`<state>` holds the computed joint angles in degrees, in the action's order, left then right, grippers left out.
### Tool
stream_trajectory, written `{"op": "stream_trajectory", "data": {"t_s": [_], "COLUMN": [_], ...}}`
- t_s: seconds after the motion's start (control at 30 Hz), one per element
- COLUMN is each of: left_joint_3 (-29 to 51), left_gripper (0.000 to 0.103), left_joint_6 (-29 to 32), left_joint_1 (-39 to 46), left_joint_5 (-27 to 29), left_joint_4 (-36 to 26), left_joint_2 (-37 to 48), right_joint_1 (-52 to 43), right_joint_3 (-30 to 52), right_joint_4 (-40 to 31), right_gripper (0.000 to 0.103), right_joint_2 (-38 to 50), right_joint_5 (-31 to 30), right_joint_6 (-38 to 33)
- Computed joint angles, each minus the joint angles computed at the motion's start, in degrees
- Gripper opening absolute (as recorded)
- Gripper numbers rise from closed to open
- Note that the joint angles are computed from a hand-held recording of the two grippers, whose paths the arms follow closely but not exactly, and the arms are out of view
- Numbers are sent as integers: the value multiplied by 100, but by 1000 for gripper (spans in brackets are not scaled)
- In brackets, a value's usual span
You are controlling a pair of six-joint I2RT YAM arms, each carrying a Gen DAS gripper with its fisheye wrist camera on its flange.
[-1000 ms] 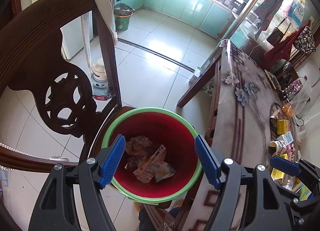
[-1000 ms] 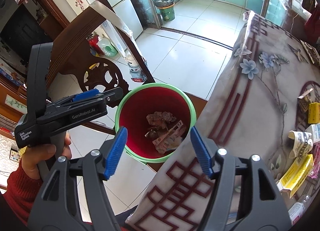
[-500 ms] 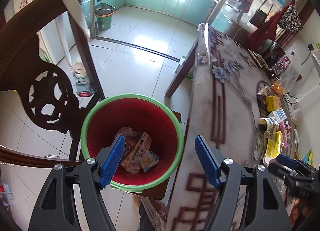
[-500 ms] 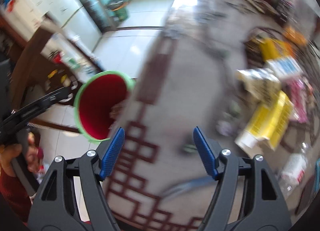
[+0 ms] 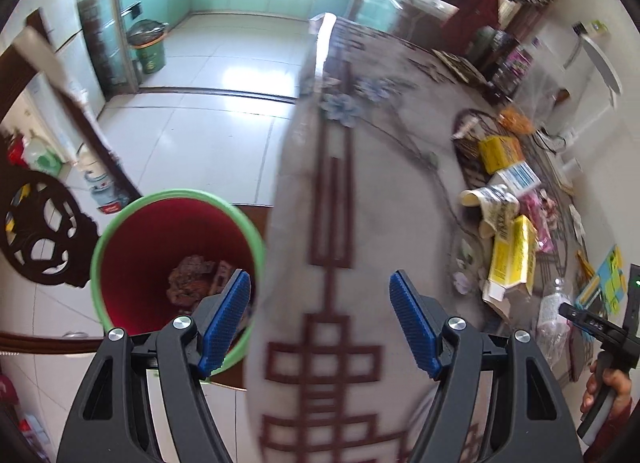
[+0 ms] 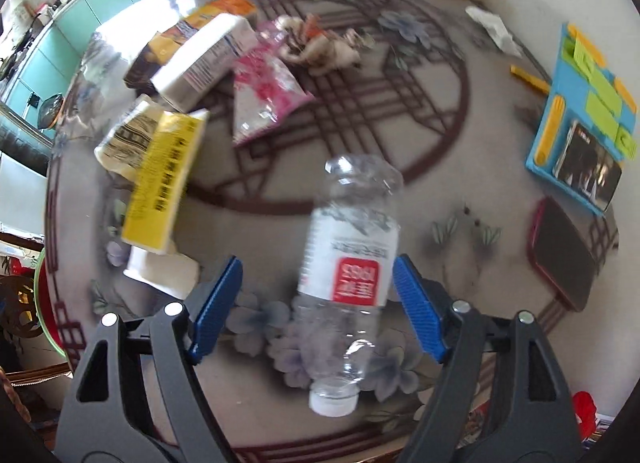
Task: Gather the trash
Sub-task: 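Grasp the clear water bottle with the right gripper while the left grasps the yellow medicine box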
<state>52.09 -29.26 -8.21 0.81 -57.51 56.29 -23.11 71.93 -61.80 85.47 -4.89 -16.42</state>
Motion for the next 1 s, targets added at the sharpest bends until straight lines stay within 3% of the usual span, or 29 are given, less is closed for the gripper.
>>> {"op": "stream_trajectory", "data": {"t_s": [0.3,0.37,0.4,0.43,0.77,1.0], "left_joint_3": [1011,1289,1485,1647,3783,4711], "left_gripper": [69,69,69,69,69,65], "left_joint_6": [-1141,-1229,-1286,-1332,-882,-780], "left_joint_1": [-2248,-2538,-2703,-2775,-3508,-3425], "left_joint_5": [-604,-694,-734,-661,-683,-452], "left_joint_4": [525,564,581,549,439,158], "left_joint_2": [1601,1958,2206,2382,4715,5819], "right_joint_1": [-264,-369,-410,-464,-796,-853], "right_joint_3": [-408,-336,-288,-170,1612,2181], "right_joint_4": [113,100,104,60,-374,-724], "right_gripper": [77,71,61,57,47,46], "right_joint_2": [541,713,783,910,2067,2256], "right_joint_5": [-47,-138,-177,-259,-876,-1204], "right_joint_6": [-698,-944,-1045,-1182,-1591,-1752]}}
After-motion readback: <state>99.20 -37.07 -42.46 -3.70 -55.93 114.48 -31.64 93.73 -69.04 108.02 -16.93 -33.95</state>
